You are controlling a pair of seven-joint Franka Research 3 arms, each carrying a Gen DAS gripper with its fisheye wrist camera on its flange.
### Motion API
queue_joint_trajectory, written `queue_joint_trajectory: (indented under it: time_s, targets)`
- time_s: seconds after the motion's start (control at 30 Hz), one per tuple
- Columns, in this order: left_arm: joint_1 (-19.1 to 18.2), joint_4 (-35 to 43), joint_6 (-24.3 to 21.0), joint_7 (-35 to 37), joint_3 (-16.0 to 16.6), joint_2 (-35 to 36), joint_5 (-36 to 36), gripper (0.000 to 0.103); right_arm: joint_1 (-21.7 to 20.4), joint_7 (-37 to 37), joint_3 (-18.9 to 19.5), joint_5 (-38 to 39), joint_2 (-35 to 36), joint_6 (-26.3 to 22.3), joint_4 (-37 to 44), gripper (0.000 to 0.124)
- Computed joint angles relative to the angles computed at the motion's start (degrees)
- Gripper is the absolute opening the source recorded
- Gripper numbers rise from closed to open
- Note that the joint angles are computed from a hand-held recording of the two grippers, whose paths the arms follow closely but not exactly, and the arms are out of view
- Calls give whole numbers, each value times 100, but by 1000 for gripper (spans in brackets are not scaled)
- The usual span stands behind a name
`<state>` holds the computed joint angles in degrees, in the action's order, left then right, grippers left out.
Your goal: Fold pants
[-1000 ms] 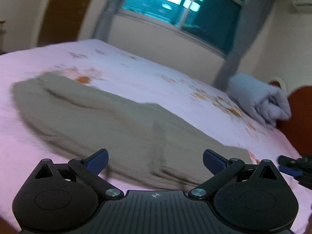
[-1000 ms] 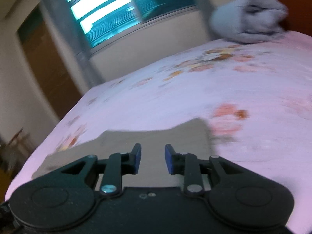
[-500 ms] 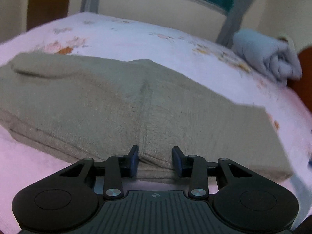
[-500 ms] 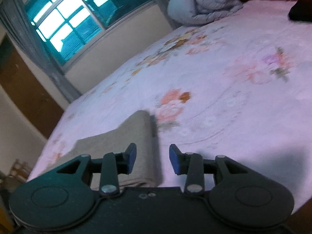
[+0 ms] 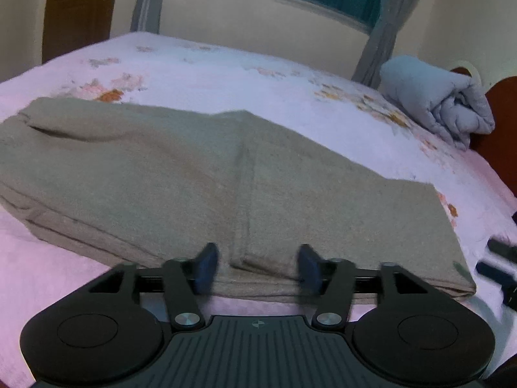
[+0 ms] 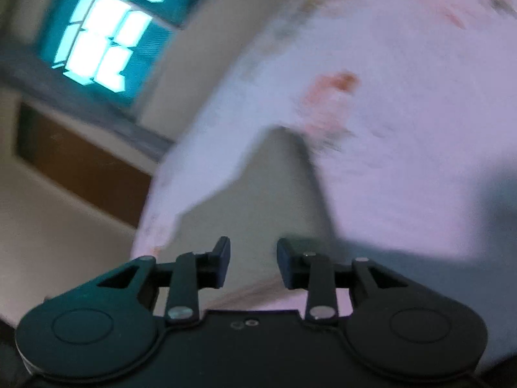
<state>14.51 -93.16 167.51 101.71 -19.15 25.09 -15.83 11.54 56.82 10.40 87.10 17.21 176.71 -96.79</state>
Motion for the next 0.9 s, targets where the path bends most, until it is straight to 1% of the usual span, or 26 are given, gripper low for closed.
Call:
queue_joint_trajectory:
  time_s: [0.03, 0.07, 0.1, 0.13, 0.17, 0.2, 0.23, 0.27, 0.3, 0.33, 0.37, 0.4, 0.43, 0.5, 0.53, 0.57, 0.6, 0.67, 0.7, 0.73, 0.77, 0.83, 0.9]
  targets:
    - [184, -87, 90, 221, -218, -28, -185, 72, -84, -401, 96, 335, 13, -155, 126, 25]
    - [198, -160, 186, 265, -235, -61, -205, 77, -37, -401, 48, 337, 60, -287, 205, 26]
    - [166, -225, 259, 292, -199, -91, -152, 83, 193, 1, -200, -61, 140, -408, 253, 25]
    - [176, -254, 267, 349, -211, -104, -118, 85, 526, 806, -596, -861, 294, -534, 265, 25]
    - [203, -273, 253, 395, -231, -116, -112, 85, 660, 1796, -791, -1799, 433, -675, 209, 23]
    - [284, -283, 192, 443, -295, -143, -185, 85, 595, 2395, -787, -2336, 544, -894, 219, 11]
    - [424, -296, 167, 530, -423, -184, -370, 85, 407, 2665, -583, -2470, 554, -820, 204, 11]
    - [617, -376, 264, 649, -582, -268, -662, 85, 216, 2534, -367, -2275, 468, -741, 148, 14]
    - [768, -468, 412, 740, -682, -344, -926, 86, 86, 2235, -172, -2059, 361, -535, 73, 28]
    - [945, -527, 530, 808, -779, -399, -1210, 88, -21, 1788, 41, -1842, 229, -173, -25, 31]
    - [1106, -548, 571, 800, -823, -435, -1480, 88, -19, 1718, 60, -1983, 124, -29, -117, 32]
    - [1270, -536, 560, 764, -844, -446, -1763, 88, -45, 1708, 77, -2107, 59, -24, -166, 35]
    - [1375, -496, 560, 700, -797, -424, -1994, 88, -89, 1669, 116, -2155, -8, -23, -201, 38]
    - [1467, -351, 567, 655, -636, -309, -2197, 88, -222, 1400, 282, -1938, -46, -9, -184, 41]
    - [1511, -225, 544, 624, -550, -212, -2241, 88, -214, 1412, 271, -1953, -66, -29, -206, 43]
    - [1575, -85, 523, 637, -530, -101, -2295, 88, -124, 1605, 188, -2125, -71, -16, -239, 45]
    - [1763, 104, 509, 798, -667, 73, -2466, 88, -98, 1664, 181, -2172, -74, 29, -277, 47]
    - [1847, 591, 228, 654, -575, 425, -2496, 88, 10, 2004, 88, -2447, -86, 9, -347, 47]
    - [1998, 801, 88, 732, -700, 606, -2661, 88, 98, 2275, 6, -2691, -59, -31, -324, 47]
    - [2045, 969, 0, 708, -709, 759, -2762, 88, 160, 2465, -38, -2897, -38, -32, -329, 48]
    - [1958, 1174, -112, 543, -541, 906, -2679, 88, 214, 2625, -70, -3102, 0, -22, -325, 48]
    - [1874, 1524, -312, 298, -365, 1182, -2567, 88, 414, 3184, -255, -3666, 88, -25, -263, 48]
    - [1945, 1912, -459, 353, -466, 1506, -2600, 88, 608, 3664, -434, -4151, 184, 56, -179, 48]
